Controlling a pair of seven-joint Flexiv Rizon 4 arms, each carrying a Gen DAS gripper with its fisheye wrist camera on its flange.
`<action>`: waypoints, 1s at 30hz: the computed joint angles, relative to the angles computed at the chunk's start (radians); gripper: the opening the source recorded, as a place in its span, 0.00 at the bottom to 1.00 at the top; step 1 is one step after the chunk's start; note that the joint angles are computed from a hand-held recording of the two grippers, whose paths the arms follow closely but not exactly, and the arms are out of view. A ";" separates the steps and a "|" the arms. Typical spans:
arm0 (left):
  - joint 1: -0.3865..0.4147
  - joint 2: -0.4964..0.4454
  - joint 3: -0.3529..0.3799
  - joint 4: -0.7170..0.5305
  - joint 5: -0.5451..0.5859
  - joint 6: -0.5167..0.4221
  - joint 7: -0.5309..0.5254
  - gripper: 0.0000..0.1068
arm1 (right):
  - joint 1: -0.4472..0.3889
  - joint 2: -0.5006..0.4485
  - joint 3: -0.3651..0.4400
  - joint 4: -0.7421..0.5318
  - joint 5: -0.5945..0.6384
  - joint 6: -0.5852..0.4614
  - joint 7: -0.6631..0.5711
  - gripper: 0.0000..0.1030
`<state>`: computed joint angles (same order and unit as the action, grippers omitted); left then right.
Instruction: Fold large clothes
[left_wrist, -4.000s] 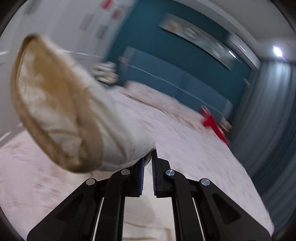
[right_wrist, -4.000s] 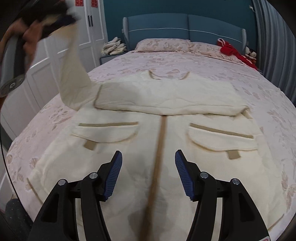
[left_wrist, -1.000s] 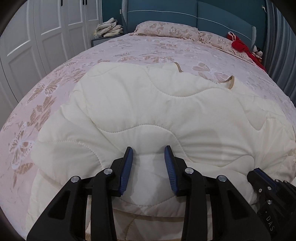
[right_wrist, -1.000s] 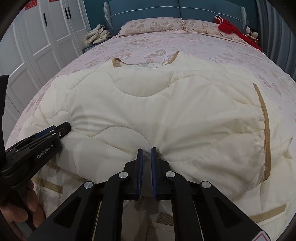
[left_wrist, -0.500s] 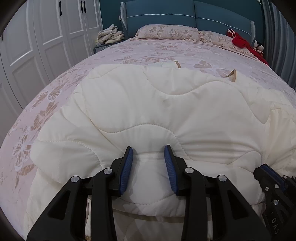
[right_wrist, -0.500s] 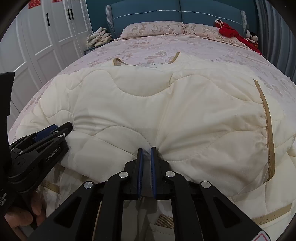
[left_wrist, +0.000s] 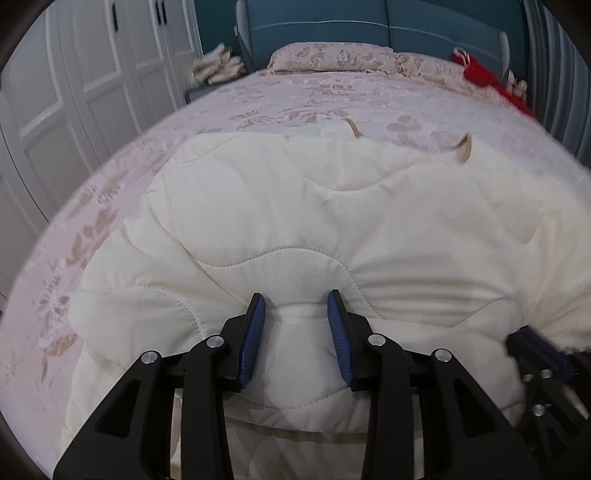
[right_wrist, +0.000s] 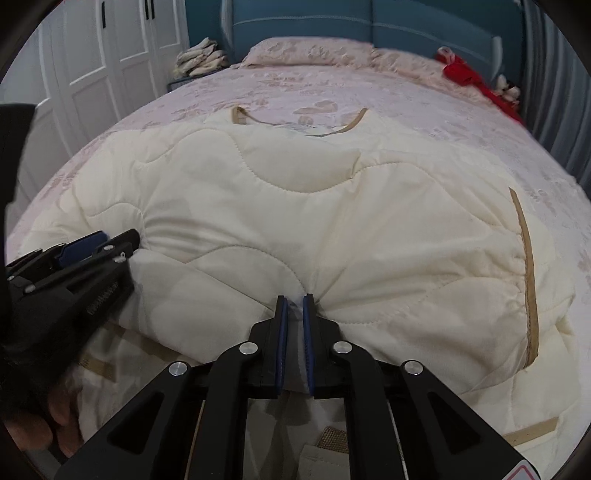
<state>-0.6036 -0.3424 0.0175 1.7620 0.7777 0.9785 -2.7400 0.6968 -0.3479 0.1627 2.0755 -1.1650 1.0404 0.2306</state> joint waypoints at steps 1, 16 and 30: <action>0.027 0.029 -0.005 0.034 -0.043 0.037 0.016 0.33 | -0.023 0.016 0.016 0.007 0.047 0.036 -0.043 0.08; 0.218 0.019 0.000 -0.122 -0.079 0.023 -0.029 0.63 | -0.105 -0.099 -0.065 -0.261 0.048 0.225 -0.071 0.48; 0.109 -0.201 0.135 -0.221 -0.171 0.026 0.108 0.62 | -0.003 -0.342 -0.147 -0.468 0.383 0.225 -0.404 0.05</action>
<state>-0.4942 -0.5432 0.1521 1.5408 0.6064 1.0044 -2.6322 0.6942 -0.6898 0.0162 1.6078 -0.7824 1.2657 -0.1737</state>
